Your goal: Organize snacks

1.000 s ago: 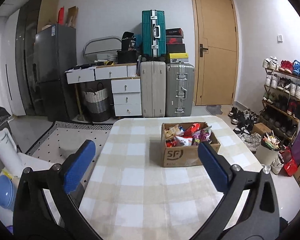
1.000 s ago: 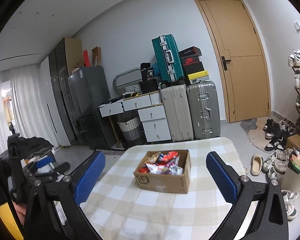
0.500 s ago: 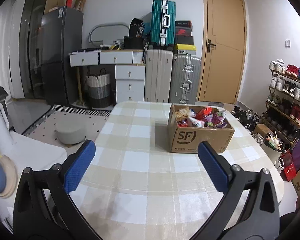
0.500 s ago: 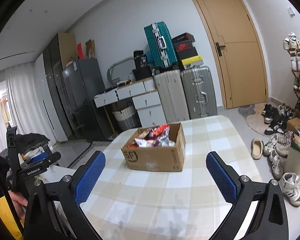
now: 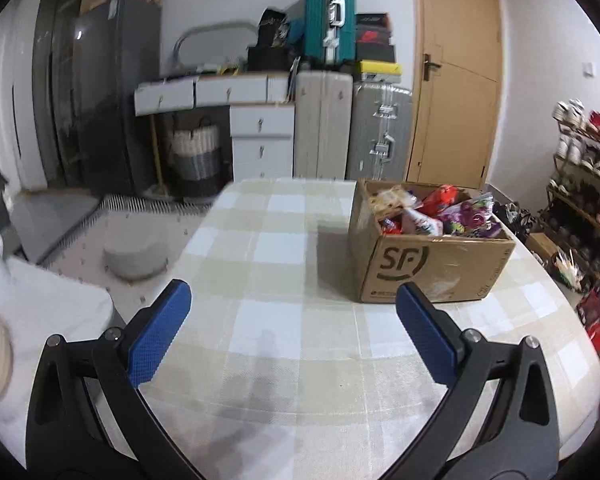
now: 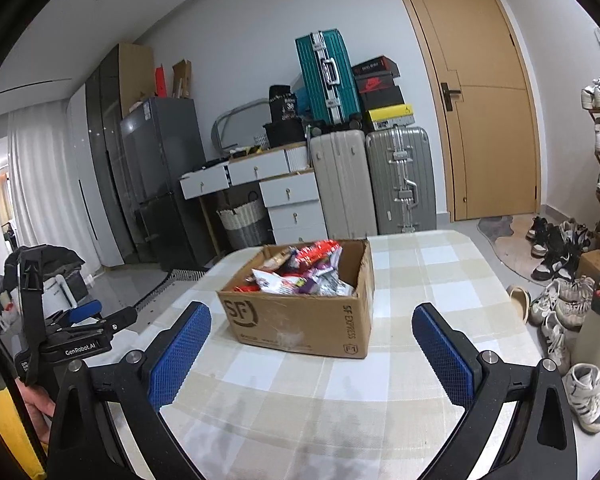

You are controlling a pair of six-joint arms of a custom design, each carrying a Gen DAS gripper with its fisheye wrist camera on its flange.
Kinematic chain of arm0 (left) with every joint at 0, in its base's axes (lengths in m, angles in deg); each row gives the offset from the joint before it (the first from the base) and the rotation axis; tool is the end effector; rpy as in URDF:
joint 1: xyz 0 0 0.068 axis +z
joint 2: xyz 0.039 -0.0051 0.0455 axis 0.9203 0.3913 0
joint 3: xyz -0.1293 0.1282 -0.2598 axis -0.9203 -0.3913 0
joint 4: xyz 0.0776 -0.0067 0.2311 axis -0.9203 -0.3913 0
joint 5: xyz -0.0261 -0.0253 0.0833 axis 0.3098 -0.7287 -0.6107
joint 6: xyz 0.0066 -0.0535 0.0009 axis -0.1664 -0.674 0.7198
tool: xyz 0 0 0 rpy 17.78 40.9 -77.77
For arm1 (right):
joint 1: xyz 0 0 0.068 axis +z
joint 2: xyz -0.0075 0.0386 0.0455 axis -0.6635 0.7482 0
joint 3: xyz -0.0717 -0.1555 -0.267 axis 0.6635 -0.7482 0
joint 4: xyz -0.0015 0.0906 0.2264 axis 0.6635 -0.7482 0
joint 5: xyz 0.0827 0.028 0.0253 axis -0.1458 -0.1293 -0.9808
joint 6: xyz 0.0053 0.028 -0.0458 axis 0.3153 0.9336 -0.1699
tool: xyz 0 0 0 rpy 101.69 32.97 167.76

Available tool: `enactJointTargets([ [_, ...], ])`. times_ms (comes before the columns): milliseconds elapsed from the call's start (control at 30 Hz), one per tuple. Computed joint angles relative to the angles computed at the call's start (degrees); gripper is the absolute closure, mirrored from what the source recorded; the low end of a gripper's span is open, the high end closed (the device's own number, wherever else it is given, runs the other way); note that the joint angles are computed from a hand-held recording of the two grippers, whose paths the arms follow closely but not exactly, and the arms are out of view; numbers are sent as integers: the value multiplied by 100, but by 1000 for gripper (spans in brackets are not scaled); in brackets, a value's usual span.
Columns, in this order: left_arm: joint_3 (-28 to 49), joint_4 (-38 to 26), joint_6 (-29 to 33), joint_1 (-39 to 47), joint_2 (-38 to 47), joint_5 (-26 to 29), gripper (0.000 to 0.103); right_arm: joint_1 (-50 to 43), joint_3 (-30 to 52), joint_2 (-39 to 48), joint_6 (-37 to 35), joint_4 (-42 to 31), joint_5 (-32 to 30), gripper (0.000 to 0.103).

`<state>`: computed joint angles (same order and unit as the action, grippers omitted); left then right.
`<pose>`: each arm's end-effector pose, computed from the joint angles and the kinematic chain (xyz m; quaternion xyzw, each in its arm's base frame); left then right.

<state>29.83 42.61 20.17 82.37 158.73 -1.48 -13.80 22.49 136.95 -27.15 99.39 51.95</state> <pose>0.3202 0.0736 0.1837 0.0625 0.8676 -0.0664 0.4888 0.2097 0.0949 0.2208 0.0746 0.8360 0.0747 0.5385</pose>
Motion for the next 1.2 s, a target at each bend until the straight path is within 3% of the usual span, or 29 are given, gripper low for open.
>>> enactJointTargets([
  [67,241,-240,-72,-130,222,-7,1,-233,18,296,112,125,-262,1],
  [167,172,96,-64,-328,290,-70,1,-500,76,589,210,160,-656,1],
  [300,-103,564,-8,-593,212,-255,1,-395,28,693,23,312,-395,1],
  [767,-735,708,-145,-508,-254,-101,1,357,-102,419,-226,210,507,1],
  [1200,-735,356,-76,-453,-349,-87,1,80,-152,215,181,-62,143,1],
])
